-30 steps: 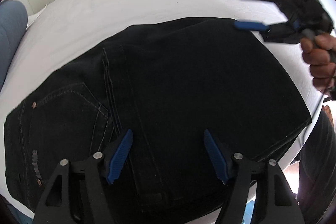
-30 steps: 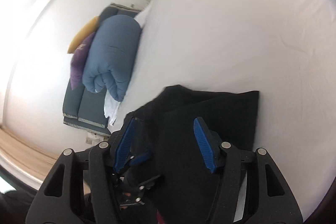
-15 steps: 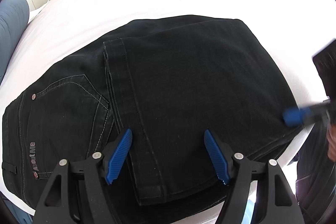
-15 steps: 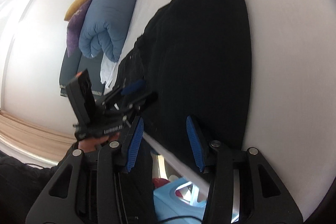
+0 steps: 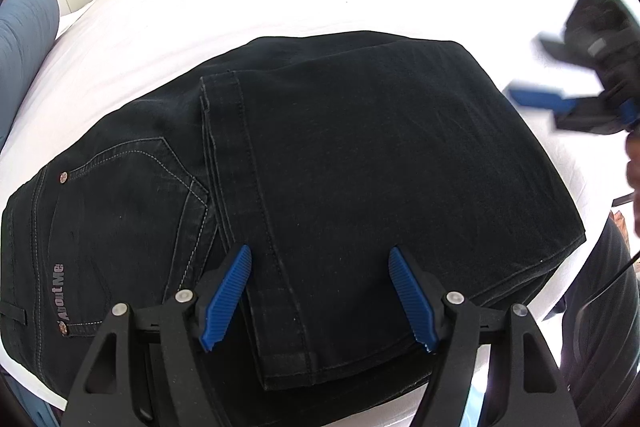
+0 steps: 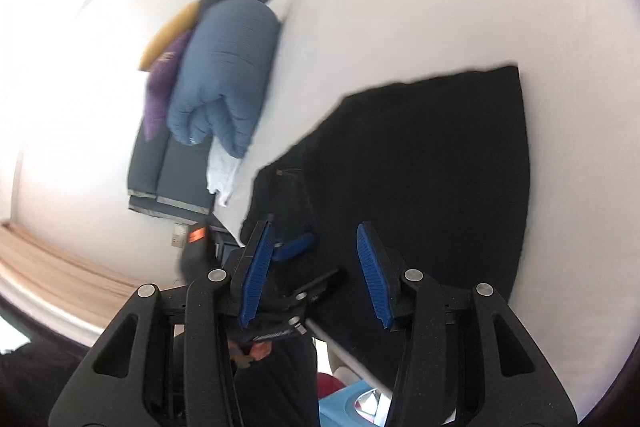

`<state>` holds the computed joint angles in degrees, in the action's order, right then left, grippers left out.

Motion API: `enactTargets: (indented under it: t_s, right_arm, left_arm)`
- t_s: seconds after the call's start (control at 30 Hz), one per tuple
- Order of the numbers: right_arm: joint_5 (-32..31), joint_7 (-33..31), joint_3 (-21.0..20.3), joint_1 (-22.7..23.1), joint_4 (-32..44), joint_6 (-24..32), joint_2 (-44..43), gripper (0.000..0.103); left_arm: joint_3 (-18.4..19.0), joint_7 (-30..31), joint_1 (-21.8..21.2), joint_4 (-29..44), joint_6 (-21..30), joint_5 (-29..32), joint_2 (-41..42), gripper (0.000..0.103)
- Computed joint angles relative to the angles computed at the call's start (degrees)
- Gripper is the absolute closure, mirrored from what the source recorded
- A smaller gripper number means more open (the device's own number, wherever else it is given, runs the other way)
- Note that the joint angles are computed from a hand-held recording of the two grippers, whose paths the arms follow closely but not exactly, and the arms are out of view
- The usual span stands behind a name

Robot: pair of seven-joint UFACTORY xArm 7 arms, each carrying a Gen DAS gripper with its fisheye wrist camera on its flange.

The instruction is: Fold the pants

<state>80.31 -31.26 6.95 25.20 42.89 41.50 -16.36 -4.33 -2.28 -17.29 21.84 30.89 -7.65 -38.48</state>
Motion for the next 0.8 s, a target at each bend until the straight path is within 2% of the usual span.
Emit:
enactTargets:
  t_s: [0.03, 0.07, 0.1, 0.13, 0.17, 0.27, 0.37, 0.4, 0.43, 0.5, 0.53, 0.6, 0.67, 0.73, 0.8]
  right_arm:
    - [-2.8, 2.4, 0.3, 0.4, 0.7, 0.3, 2.5, 0.057]
    - [-5.7, 5.4, 3.0, -1.5, 0.5, 0.1, 4.2, 0.057]
    - [-6.2, 6.0, 4.2, -1.0, -0.8, -2.2, 4.1, 0.057]
    - [-4.3, 4.2, 3.6, 1.6, -3.0, -6.2, 1.5, 0.057]
    - [-2.5, 2.7, 4.0, 2.8, -4.5, -7.8, -0.4, 0.057]
    - [-1.9, 5.8, 4.0, 5.2, -8.3, -7.5, -5.2, 0.057]
    - [-5.8, 12.6, 5.4, 7.3, -10.9, -9.2, -10.2, 0.057]
    - [-5.4, 13.6, 5.2, 8.3, -10.9, -9.8, -11.3, 0.056]
    - [-3.5, 13.0, 4.7, 9.6, -11.0, -10.9, -12.5, 0.056]
    - [2.7, 8.7, 4.9, 12.7, -10.7, -14.5, -13.9, 0.056]
    - [6.4, 5.3, 4.5, 13.5, -8.7, -15.2, -12.4, 0.056]
    - [9.6, 1.9, 4.2, 13.1, -5.0, -14.2, -10.5, 0.056]
    - [12.2, -1.8, 4.1, 12.0, -0.9, -12.8, -7.4, 0.055]
    - [14.6, -5.5, 3.3, 10.5, 2.5, -9.2, -4.2, 0.044]
    - [16.8, -6.3, 2.8, 10.0, 5.9, -8.8, 0.5, 0.044]
  left_arm:
    - [0.3, 0.2, -0.1, -0.3, -0.3, -0.1, -0.1, 0.030]
    - [0.6, 0.5, -0.1, -0.7, -0.6, -0.3, -0.2, 0.030]
    - [0.8, 0.7, -0.2, -1.0, -0.9, -0.4, -0.4, 0.030]
    - [1.2, 1.0, -0.3, -1.3, -1.2, -0.7, -0.7, 0.029]
    - [1.5, 1.3, -0.4, -1.6, -1.3, -0.9, -1.0, 0.029]
    - [2.7, 1.6, -0.1, -2.7, -1.6, -2.0, -2.8, 0.027]
    - [7.1, 1.5, 0.1, -5.6, -1.2, -6.2, -8.8, 0.027]
    - [8.6, 0.8, 1.5, -7.5, -0.6, -7.6, -12.9, 0.026]
    - [9.5, 0.4, 2.9, -8.8, 0.2, -8.2, -16.1, 0.026]
    - [11.4, -0.8, 8.5, -11.7, 3.7, -8.0, -25.0, 0.021]
    - [12.5, -0.9, 11.1, -12.6, 5.4, -7.7, -28.5, 0.019]
    - [16.8, -0.1, 17.6, -13.7, 9.6, -7.1, -35.4, 0.017]
    - [20.0, 0.7, 23.4, -13.3, 12.4, -6.6, -37.9, 0.011]
    - [23.9, 2.1, 28.6, -12.3, 14.1, -6.5, -37.9, 0.010]
    - [27.4, 3.6, 32.7, -11.0, 15.0, -6.9, -35.7, 0.010]
